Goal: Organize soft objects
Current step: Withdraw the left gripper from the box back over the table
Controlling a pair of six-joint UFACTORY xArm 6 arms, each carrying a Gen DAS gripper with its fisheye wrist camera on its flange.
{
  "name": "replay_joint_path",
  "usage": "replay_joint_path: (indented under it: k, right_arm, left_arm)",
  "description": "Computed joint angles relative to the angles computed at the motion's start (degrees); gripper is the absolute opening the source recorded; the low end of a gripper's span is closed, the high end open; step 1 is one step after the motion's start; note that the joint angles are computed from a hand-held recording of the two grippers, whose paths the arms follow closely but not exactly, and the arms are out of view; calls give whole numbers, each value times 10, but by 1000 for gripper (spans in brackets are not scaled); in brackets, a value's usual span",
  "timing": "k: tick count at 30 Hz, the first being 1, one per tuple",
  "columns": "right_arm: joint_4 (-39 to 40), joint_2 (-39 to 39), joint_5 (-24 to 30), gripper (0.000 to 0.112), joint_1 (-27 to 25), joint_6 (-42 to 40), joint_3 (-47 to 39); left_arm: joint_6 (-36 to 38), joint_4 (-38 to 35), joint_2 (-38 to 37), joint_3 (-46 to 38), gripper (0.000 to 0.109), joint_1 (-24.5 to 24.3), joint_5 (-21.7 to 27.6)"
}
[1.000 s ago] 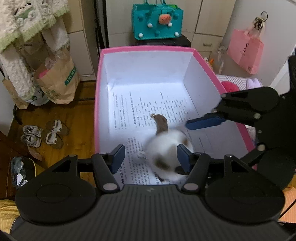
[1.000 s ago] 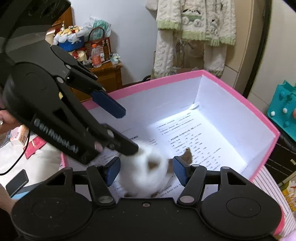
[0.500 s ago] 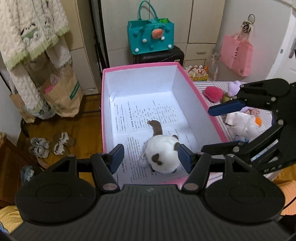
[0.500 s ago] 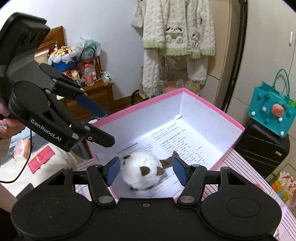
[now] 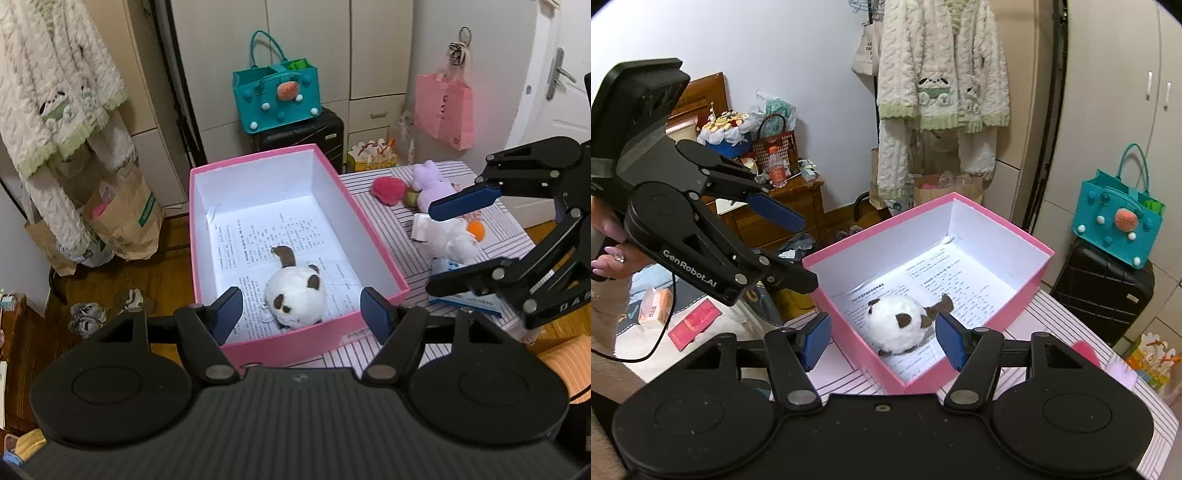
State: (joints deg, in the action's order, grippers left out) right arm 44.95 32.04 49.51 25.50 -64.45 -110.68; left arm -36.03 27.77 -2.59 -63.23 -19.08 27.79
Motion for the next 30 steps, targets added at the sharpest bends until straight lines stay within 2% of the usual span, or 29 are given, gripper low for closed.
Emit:
replay_joint_path:
  k: [5,8,13,20,24,30]
  right_arm:
    - [12,-56,-18,67,-13,-9,69]
    - [18,-96,-38,68,-22,-19,118]
    - [25,-157,-87,68,-35,-35,201]
    - [59,-212,-127,69,-67,-73,291]
    - [80,-214,-137,70,-89,-80,312]
    - [85,-189,-141,71,-109,-77,312]
  left_arm:
    - [16,-12,-10,0,72,-17,3]
    - [10,8,-12,-5,75,-31,2]
    - [20,17,0,-16,77,-50,-24]
    - [97,-50,59,-67,77,-70,-55]
    - [151,-113,106,-103,77,-79,-74]
    - [185,-157,169,-147,77,-94,-105]
